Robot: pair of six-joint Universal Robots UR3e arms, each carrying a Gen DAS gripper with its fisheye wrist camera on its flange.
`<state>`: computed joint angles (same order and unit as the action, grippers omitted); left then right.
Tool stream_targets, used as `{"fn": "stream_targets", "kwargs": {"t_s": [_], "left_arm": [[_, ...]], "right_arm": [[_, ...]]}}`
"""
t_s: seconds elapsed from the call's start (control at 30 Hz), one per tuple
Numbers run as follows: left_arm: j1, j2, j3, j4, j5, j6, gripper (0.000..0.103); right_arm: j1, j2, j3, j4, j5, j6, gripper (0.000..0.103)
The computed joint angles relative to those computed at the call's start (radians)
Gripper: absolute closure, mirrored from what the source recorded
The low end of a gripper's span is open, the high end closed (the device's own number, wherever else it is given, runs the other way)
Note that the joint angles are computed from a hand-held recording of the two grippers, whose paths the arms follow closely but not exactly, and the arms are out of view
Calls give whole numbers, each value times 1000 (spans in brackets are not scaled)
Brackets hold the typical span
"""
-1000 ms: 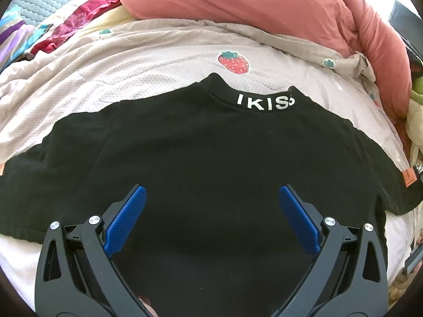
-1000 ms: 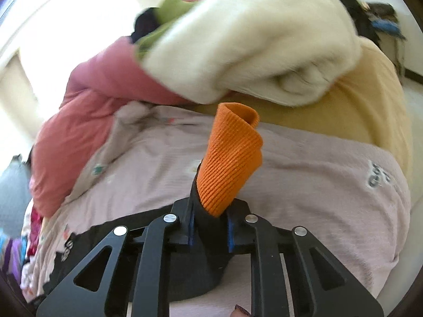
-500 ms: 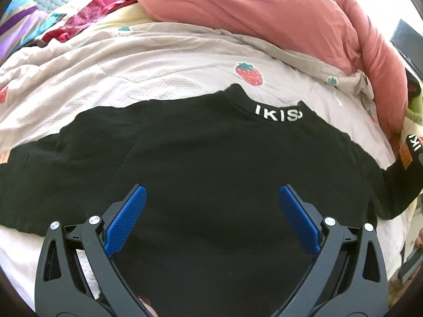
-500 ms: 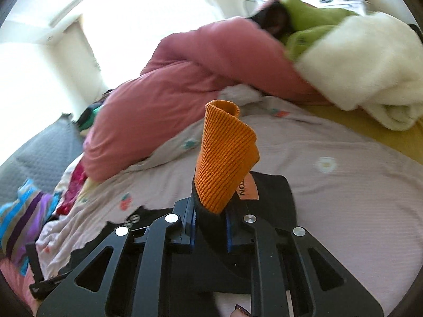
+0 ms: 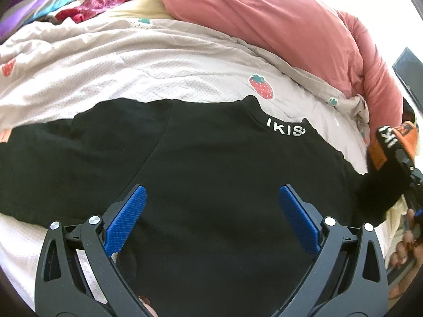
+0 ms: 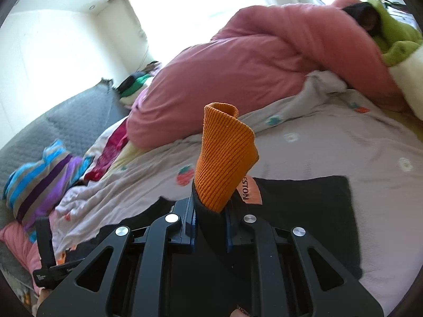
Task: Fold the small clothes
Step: 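Lift the sock with the right tool and carry it over the sweatshirt, then lower the sock onto the sweatshirt body and open the right tool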
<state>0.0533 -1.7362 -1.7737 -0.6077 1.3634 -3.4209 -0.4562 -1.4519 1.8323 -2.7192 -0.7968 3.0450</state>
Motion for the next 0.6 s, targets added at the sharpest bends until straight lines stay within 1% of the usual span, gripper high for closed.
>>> {"fn": "stream_targets", "kwargs": {"t_s": [0.1, 0.23, 0.4, 0.53, 0.57, 0.6], "left_arm": [[25, 17, -18, 2, -28, -6, 9], [73, 47, -54, 16, -88, -13, 9], [139, 72, -100, 34, -171, -27, 9], [180, 84, -134, 58, -230, -36, 9], [185, 84, -139, 63, -240, -37, 9], [192, 82, -146, 69, -257, -38, 9]], "right_arm": [[66, 30, -16, -23, -28, 20, 89], [155, 79, -41, -66, -74, 57, 89], [251, 146, -89, -85, -125, 73, 89], [313, 193, -122, -93, -153, 81, 85], [323, 202, -127, -88, -145, 77, 83], [327, 207, -127, -86, -132, 75, 74]]}}
